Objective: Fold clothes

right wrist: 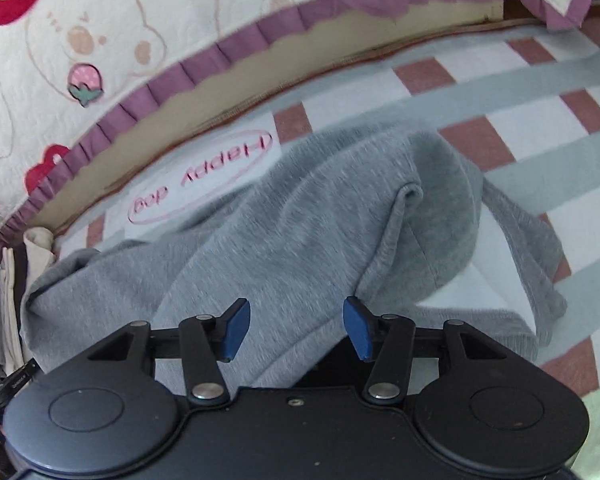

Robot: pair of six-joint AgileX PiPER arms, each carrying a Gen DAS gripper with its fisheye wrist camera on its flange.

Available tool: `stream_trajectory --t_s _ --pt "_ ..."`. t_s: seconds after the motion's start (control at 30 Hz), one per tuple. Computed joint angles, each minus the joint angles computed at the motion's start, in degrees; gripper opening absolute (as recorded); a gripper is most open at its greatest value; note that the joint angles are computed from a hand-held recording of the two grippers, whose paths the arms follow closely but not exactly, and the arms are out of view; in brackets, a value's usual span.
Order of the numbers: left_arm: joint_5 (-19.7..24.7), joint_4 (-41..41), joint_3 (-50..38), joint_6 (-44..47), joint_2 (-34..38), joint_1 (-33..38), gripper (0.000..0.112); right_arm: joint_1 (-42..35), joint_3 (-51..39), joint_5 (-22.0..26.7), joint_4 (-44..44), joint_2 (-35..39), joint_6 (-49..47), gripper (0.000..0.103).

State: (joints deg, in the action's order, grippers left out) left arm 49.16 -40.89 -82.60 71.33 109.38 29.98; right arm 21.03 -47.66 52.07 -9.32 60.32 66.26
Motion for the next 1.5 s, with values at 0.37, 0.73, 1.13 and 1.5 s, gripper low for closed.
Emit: stream_trajectory --t_s 0.37,0.73,1.13,1.5 --pt "0.2 1.1 -0.6 -2.8 1.1 0.3 0.016 -12.2 2.8 -3.4 31.2 1.1 -30.8 0.065" --pt "2.7 2.2 -3.1 -4.1 3.9 1.3 0.044 -3.7 3.3 -15.2 10.2 10.3 -18.4 0.016" --pt "4.6 -8.0 0.3 2.6 -0.2 3.9 0.031 16.9 -8.5 12.8 -55.1 4.6 8.7 0.004" --pt "12.5 -13.1 0.2 17.3 0.0 4.2 0.068 9.1 -5.4 14.4 -52.6 0.6 8.1 0.003"
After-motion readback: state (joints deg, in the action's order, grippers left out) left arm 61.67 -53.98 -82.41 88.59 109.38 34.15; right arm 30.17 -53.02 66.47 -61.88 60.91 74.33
